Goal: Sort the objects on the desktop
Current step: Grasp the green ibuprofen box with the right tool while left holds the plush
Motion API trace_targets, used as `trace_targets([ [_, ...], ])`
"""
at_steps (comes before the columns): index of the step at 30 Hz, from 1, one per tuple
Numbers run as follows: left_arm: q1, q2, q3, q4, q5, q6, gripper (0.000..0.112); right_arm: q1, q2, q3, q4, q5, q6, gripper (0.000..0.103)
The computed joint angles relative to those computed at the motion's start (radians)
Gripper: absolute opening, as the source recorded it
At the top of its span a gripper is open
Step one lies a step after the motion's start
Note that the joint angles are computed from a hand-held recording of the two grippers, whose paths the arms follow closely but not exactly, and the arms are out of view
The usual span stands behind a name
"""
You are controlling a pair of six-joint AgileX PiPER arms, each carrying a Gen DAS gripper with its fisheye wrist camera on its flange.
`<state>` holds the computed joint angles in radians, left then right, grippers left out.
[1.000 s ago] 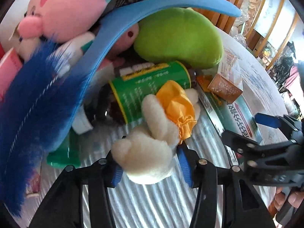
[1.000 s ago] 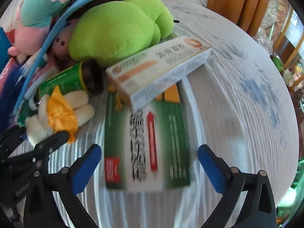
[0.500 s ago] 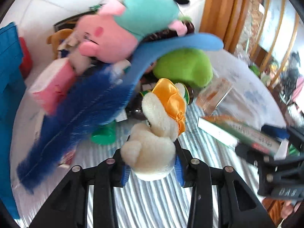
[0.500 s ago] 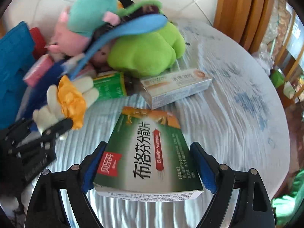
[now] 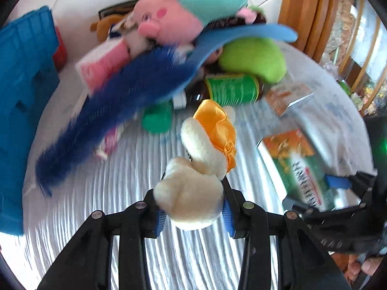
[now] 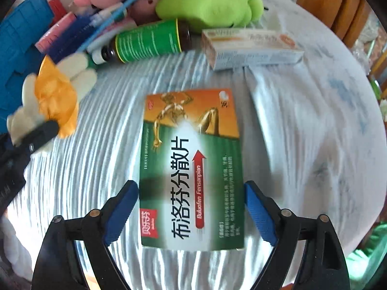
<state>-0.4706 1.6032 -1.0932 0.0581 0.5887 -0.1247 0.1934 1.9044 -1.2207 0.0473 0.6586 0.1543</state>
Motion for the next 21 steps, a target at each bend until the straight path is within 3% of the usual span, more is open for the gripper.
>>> trace_targets([
  [2,-0.005,0.005,0.021,0.024,-0.005,-0.039,0.037,-0.005,0.017,-0.007,0.021,-0.015,-0.019,0.093],
  [6,-0.011,-0.024,0.047,0.052,-0.015,-0.094,0.037,0.0,-0.006,0.015,0.014,-0.055,-0.03,0.087],
  [13,-0.039,-0.185,-0.007,0.171,0.036,-0.219,0.037,0.022,-0.271,0.117,0.005,-0.145,-0.045,0.087],
  [21,0.029,-0.376,-0.149,0.27,0.153,-0.251,0.037,0.146,-0.459,0.015,-0.103,-0.146,0.058,0.087],
])
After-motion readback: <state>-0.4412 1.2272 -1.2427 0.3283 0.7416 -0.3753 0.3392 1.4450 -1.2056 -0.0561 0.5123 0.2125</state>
